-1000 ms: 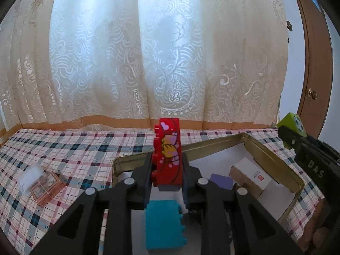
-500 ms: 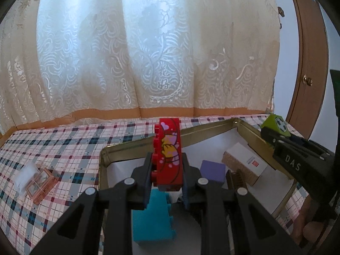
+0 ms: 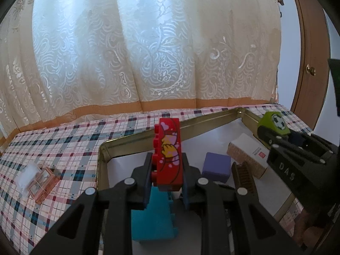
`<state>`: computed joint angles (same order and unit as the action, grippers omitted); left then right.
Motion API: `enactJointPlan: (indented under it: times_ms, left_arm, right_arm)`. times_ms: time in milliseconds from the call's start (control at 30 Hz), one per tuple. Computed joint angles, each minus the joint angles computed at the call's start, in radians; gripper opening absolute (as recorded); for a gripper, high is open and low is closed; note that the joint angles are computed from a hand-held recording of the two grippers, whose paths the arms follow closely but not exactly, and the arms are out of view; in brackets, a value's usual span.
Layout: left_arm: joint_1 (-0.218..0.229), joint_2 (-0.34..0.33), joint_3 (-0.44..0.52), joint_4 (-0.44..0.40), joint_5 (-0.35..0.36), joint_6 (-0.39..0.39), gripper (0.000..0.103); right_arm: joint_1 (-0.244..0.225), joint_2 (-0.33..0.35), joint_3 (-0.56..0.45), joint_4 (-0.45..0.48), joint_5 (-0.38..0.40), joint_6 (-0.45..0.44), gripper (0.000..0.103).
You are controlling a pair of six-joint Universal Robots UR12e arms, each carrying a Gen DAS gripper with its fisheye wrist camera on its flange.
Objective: Organize rigid objects
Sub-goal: 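Carry the red box and green block over the tin tray with both tools, then open the left tool to drop the red box while the right tool releases the green block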
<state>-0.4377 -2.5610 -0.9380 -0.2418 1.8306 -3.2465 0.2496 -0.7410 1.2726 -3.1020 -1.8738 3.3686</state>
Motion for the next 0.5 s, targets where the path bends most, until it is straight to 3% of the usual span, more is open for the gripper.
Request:
enactJointPlan:
  times_ms: [333,500]
  left_arm:
    - [-0.001,-0.001,0.013,-0.045,0.007,-0.002,0.021]
    - [0.007,0.001,0.03,-0.114,-0.022,-0.052,0.021]
  right_arm:
    - [0.004,0.008,-0.013,0.027,0.0,-0.026,0.034]
    - [0.005,0.01,-0.018,0.035,0.011,-0.025,0.034]
